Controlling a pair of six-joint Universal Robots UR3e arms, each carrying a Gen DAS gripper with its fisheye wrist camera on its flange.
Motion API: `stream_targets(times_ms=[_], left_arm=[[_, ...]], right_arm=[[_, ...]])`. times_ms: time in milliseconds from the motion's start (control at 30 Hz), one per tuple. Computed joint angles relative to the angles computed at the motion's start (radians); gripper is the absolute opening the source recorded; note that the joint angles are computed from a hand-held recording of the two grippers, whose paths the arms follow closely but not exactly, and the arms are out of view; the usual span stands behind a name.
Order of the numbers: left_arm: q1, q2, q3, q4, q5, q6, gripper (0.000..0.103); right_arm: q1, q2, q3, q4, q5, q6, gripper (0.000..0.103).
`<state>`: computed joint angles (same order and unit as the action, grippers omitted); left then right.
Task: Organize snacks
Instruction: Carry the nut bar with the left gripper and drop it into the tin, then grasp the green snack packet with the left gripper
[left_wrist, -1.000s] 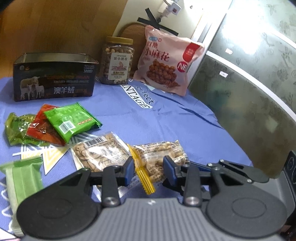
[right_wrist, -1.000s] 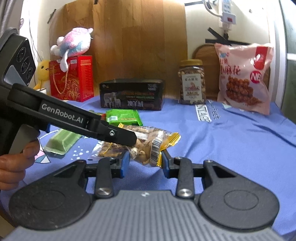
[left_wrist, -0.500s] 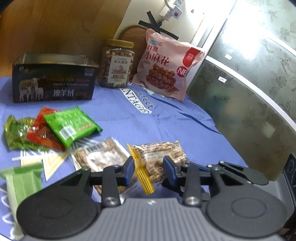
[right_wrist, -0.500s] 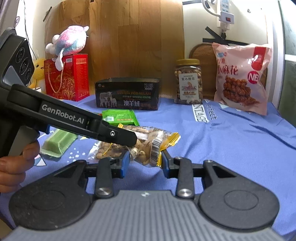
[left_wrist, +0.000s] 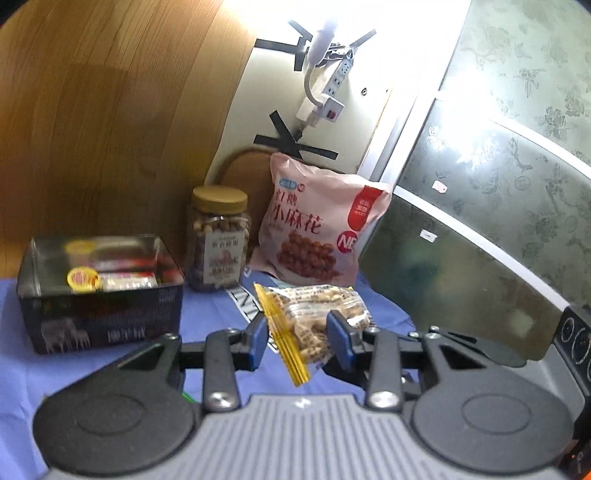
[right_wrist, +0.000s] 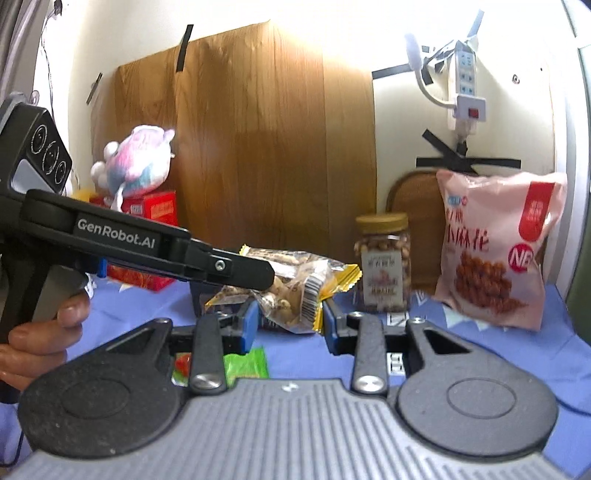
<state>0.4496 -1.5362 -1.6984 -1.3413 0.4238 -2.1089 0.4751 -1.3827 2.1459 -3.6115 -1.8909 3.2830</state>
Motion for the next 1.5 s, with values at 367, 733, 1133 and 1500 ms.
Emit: stream_targets(times_ms=[367, 733, 1133, 1500], left_arm=[[-0.038, -0.210, 0.153, 0.159, 0.058, -0.158, 0.034], [-0.111, -0.713, 0.874, 0.166, 0.201, -0.488, 0.037], [-0.128, -0.808, 0.910, 0.314, 0.354, -0.584, 0.042], [0.028, -0.400, 0.301, -0.016, 0.267, -0.169, 0.042]], right_arm=[[-0.081, 0.142, -0.109, -0.028, 0.126, 0.014, 0.039], [-0.207, 0.426, -0.630, 0.222, 0.372, -0.027, 0.040], [-0.208, 0.449, -0.541, 0.167, 0.368, -0.019, 0.051], [-0.280, 0.320, -0.119, 0.017, 0.590, 0.184, 0.051]])
